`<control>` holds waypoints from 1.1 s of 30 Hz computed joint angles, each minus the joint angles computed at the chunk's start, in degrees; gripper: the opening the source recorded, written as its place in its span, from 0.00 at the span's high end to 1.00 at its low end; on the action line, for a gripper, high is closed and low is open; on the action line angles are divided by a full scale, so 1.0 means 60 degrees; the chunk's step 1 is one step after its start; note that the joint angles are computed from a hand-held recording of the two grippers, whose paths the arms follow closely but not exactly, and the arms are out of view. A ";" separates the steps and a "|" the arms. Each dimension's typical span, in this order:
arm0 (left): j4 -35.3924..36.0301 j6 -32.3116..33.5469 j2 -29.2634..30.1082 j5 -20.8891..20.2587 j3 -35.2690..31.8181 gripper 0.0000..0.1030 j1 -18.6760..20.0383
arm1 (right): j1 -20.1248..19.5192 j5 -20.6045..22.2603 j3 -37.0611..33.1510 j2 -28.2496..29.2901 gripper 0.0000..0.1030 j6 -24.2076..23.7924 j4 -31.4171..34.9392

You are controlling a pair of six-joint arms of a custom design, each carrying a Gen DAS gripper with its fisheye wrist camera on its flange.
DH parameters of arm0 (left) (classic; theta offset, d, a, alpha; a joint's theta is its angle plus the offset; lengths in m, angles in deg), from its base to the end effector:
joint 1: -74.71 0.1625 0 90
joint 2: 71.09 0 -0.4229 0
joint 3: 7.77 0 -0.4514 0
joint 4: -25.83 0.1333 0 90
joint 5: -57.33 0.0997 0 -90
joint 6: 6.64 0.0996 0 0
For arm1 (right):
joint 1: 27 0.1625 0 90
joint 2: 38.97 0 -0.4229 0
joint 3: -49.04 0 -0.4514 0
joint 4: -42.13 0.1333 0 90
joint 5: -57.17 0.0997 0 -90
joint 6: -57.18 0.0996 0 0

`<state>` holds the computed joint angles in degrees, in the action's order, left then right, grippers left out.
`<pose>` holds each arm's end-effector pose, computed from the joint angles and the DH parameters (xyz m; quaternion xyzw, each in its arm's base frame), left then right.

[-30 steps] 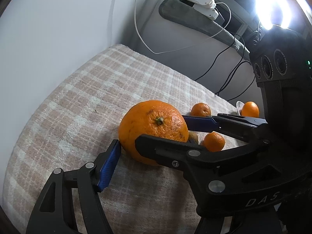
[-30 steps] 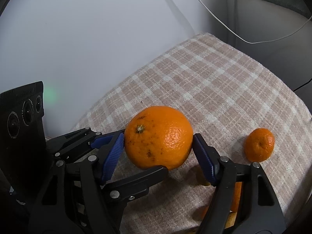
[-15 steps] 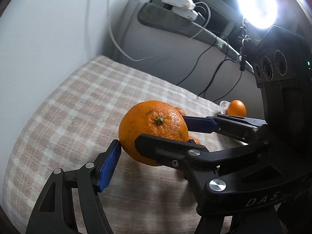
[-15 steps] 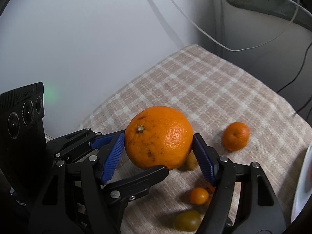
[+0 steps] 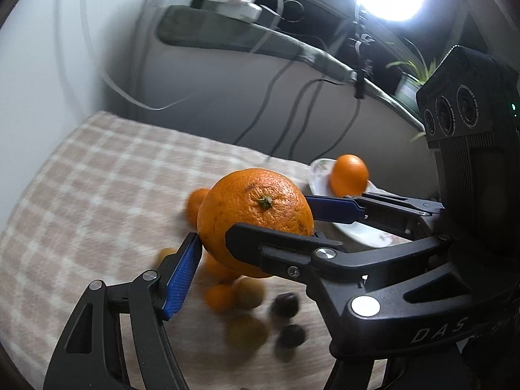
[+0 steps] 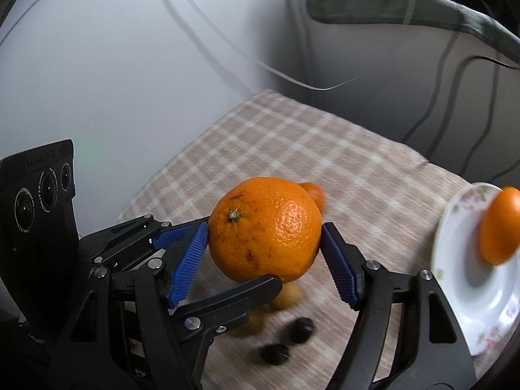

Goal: Organize fruits
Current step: 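Lift the large bumpy orange with the right gripper and carry it to the plate, then lower the bumpy orange beside the first orange and open the right gripper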

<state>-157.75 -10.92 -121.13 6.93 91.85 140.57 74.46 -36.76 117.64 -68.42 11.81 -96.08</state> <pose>-0.1023 -0.7095 0.1570 0.0254 0.8812 -0.4188 0.2179 0.2893 -0.7907 0.0030 0.4717 -0.8775 0.0655 0.0557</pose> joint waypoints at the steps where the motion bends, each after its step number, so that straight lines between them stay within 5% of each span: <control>1: 0.0063 0.0038 0.0086 -0.0060 -0.0105 0.34 -0.0024 | -0.0059 0.0003 0.0014 -0.0061 0.28 0.0026 -0.0040; 33: 0.2276 0.0574 0.2769 -0.1340 -0.3514 0.34 -0.0382 | -0.1535 -0.0168 -0.0559 -0.0807 0.29 0.0546 -0.0242</control>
